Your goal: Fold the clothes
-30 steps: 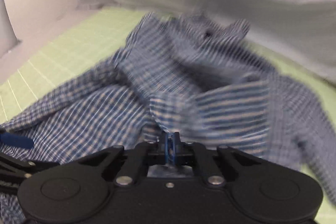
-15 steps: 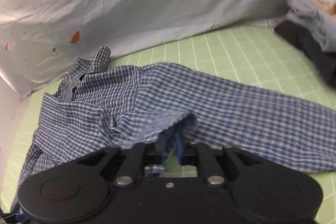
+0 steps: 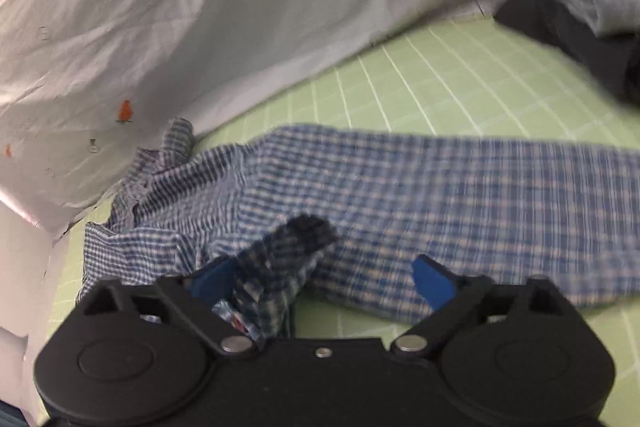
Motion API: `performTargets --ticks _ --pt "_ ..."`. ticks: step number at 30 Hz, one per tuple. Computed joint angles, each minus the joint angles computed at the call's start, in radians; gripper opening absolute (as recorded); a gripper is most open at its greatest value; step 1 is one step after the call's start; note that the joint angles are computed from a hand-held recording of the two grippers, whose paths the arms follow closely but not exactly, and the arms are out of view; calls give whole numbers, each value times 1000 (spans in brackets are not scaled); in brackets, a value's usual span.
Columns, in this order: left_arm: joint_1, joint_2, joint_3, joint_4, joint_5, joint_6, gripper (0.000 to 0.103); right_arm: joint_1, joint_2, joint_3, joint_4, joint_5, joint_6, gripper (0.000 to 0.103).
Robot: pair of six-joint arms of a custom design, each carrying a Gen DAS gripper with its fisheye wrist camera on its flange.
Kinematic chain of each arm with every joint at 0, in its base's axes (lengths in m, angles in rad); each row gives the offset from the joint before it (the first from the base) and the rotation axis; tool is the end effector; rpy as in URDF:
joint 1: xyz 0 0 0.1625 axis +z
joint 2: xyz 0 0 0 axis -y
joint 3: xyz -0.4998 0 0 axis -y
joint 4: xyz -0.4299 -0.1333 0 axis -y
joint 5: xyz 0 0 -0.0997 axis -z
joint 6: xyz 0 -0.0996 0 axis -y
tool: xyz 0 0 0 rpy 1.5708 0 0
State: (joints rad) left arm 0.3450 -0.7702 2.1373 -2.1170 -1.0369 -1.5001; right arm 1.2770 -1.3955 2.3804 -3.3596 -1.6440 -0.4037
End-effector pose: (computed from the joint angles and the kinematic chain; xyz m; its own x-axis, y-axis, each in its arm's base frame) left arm -0.3621 -0.3256 -0.0419 -0.6356 -0.1638 -0.7544 0.1045 0.9500 -0.2943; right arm -0.0142 -0.4821 0.2993 -0.9428 0.0511 0.3295 -0.1842 0.7440 -0.6423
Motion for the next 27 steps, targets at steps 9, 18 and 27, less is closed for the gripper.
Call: performTargets --ticks 9,18,27 --pt "3 22 -12 6 -6 0 102 -79 -44 -28 205 128 157 100" --pt "19 -7 43 -101 -31 -26 103 -40 15 -34 165 -6 90 100" --pt "5 -4 57 -120 -15 -19 103 -27 60 -30 129 4 -46 102"
